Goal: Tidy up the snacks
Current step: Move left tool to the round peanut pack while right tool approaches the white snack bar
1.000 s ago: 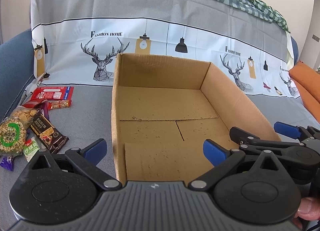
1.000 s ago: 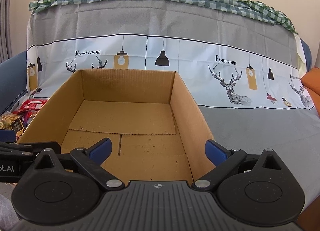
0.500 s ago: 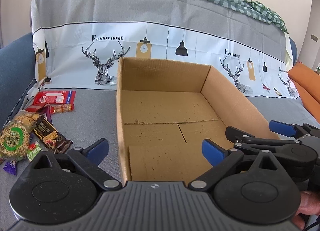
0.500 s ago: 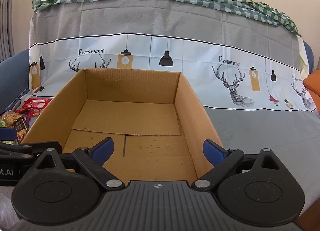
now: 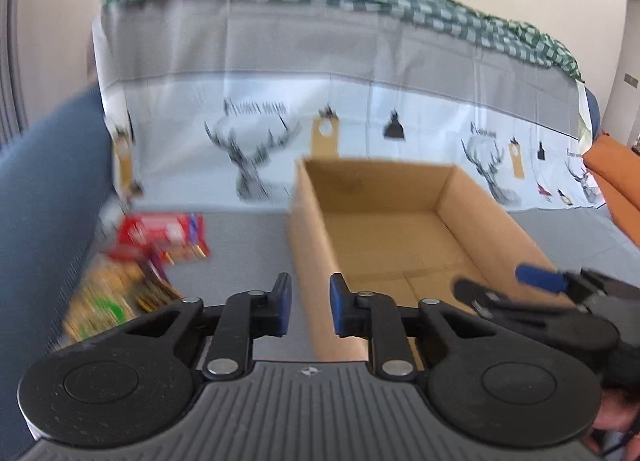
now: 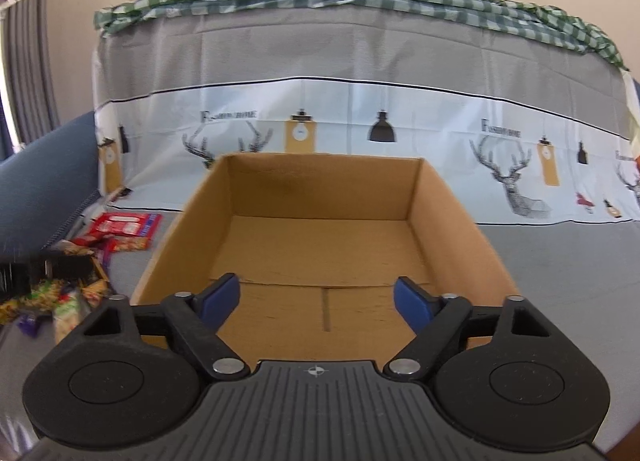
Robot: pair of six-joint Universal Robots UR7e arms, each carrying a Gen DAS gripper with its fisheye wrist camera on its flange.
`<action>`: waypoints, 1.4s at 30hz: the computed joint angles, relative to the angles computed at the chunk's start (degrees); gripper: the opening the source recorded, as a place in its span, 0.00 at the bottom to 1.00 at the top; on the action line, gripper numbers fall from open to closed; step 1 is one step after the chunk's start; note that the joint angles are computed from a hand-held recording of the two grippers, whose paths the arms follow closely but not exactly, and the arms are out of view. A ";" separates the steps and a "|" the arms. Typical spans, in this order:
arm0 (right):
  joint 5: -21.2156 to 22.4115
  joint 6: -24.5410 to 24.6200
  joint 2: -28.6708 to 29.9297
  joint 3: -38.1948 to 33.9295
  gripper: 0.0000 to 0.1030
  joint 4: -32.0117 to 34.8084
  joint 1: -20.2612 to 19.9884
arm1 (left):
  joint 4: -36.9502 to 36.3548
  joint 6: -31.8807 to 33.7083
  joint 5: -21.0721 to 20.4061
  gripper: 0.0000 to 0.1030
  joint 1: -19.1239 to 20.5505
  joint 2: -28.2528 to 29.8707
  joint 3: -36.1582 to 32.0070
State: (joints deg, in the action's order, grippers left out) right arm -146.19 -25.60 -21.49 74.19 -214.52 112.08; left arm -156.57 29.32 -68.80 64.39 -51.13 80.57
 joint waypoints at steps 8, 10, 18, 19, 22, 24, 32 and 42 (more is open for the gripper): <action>3.91 6.00 2.72 -5.26 0.61 8.36 1.19 | 2.21 -0.59 9.26 0.21 5.86 5.56 -12.09; 4.25 5.84 3.89 -7.22 0.61 10.20 1.41 | 8.64 -8.63 9.41 0.21 7.05 5.94 -15.93; 8.88 8.33 7.56 -12.62 0.40 17.06 1.41 | 10.66 -14.80 8.58 0.21 9.33 6.35 -20.66; 9.39 8.55 8.23 -13.56 0.41 17.71 1.39 | 11.43 -15.64 8.58 0.21 9.47 6.74 -21.61; 9.56 6.65 10.45 -17.24 0.40 19.10 1.65 | 14.53 -17.99 8.03 0.21 9.79 7.68 -23.84; 9.60 5.62 11.65 -19.15 0.40 19.18 1.91 | 14.35 -16.89 8.17 0.21 9.64 7.95 -24.06; 11.96 4.72 13.79 -22.48 0.40 23.31 2.05 | 17.00 -18.53 7.96 0.22 10.05 9.44 -26.63; 14.91 8.67 15.80 -25.58 0.48 30.39 1.30 | 19.34 -20.84 6.81 0.32 10.87 10.20 -28.63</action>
